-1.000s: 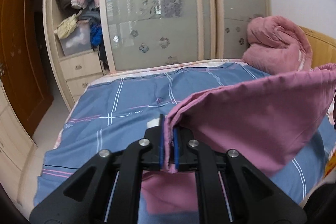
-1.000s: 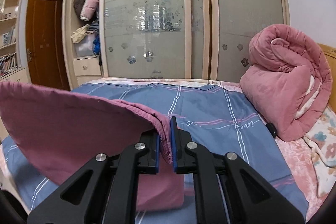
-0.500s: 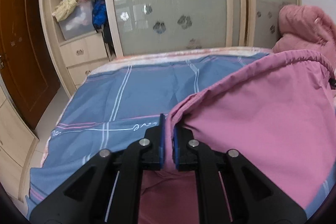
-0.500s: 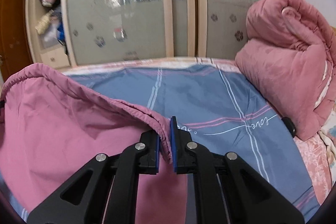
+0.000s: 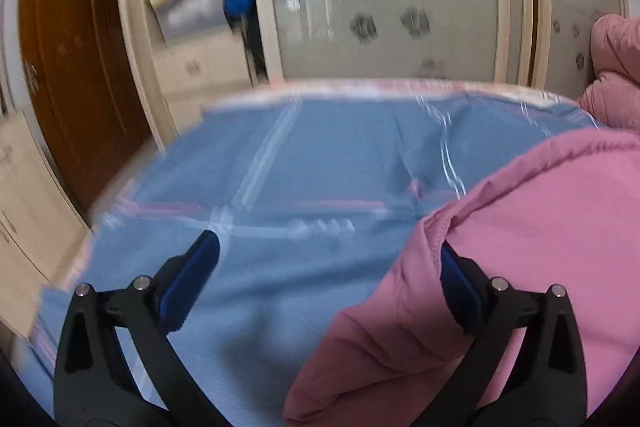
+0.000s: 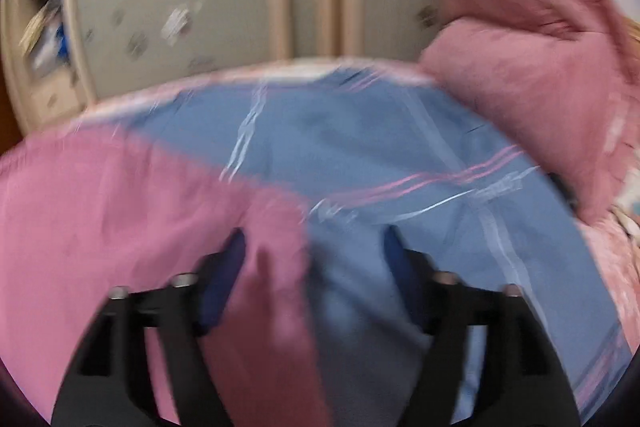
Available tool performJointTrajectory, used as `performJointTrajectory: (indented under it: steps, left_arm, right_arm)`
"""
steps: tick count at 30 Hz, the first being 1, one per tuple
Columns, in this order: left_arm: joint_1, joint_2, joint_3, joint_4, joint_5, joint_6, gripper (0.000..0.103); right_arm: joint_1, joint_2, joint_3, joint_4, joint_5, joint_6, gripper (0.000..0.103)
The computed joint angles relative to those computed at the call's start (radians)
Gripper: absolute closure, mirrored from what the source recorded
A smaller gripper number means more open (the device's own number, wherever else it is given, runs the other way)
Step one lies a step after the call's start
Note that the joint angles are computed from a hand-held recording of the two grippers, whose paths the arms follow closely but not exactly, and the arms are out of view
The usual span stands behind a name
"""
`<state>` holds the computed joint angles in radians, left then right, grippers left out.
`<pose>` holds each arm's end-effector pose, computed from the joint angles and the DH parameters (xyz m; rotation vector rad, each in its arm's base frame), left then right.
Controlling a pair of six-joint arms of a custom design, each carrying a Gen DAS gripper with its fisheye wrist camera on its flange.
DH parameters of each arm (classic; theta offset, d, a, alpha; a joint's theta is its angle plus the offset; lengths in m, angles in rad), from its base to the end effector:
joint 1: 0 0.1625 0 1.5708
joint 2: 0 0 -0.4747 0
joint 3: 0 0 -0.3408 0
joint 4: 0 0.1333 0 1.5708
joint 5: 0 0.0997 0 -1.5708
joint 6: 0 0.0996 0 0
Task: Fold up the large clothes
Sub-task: 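Release the jacket with both grippers and press the folded bundle flat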
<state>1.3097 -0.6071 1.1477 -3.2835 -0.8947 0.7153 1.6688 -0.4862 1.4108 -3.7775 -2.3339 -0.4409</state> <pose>-0.0155 -0.8160 0.3196 0.5260 1.9860 -1.1357 0.1348 -0.7125 0.1873 -0.0423 -1.9741 1.2613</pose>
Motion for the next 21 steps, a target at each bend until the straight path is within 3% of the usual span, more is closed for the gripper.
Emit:
performJointTrajectory:
  steps: [1,3,5,7,9,12,14,16,18,19,21]
  left_arm:
    - [-0.009,0.000,0.017,-0.088,-0.007,0.058,0.002]
    - [-0.036,-0.037,0.072,-0.179,-0.042,0.069,0.002]
    - [-0.041,-0.093,0.100,-0.103,-0.119,-0.078,0.002]
    - [-0.036,-0.126,0.066,0.102,-0.170,-0.275,0.002]
    - [-0.049,-0.092,-0.040,0.308,-0.079,-0.373,0.002]
    - [-0.082,-0.020,-0.174,0.392,0.167,-0.273,0.002]
    - [-0.071,-0.018,-0.196,0.458,0.177,-0.273,0.002]
    - [-0.065,-0.008,-0.223,0.369,0.232,-0.273,0.002]
    - [-0.070,0.011,-0.259,0.160,0.308,-0.208,0.002]
    - [-0.074,-0.002,-0.250,0.055,0.304,-0.211,0.002]
    - [-0.075,-0.051,-0.130,-0.117,0.186,-0.247,0.002]
  right_arm:
    - [0.017,-0.001,-0.011,-0.093,-0.051,0.015,0.010]
    - [0.038,-0.026,0.021,-0.210,-0.036,0.070,0.007]
    - [0.055,-0.060,0.077,-0.228,0.058,0.133,0.006]
    - [0.077,-0.068,0.089,-0.164,0.120,0.156,0.003]
    - [0.109,-0.052,0.077,-0.072,0.159,0.143,0.003]
    - [0.146,-0.008,0.040,0.018,0.197,0.080,0.003]
    - [0.164,0.027,0.018,0.035,0.205,0.032,0.003]
    - [0.174,0.048,0.009,0.040,0.215,0.018,0.003]
    - [0.176,0.057,-0.001,0.036,0.221,0.032,0.003]
    - [0.174,0.061,-0.005,0.026,0.221,0.037,0.003]
    - [0.175,0.081,-0.040,0.018,0.213,0.049,0.003]
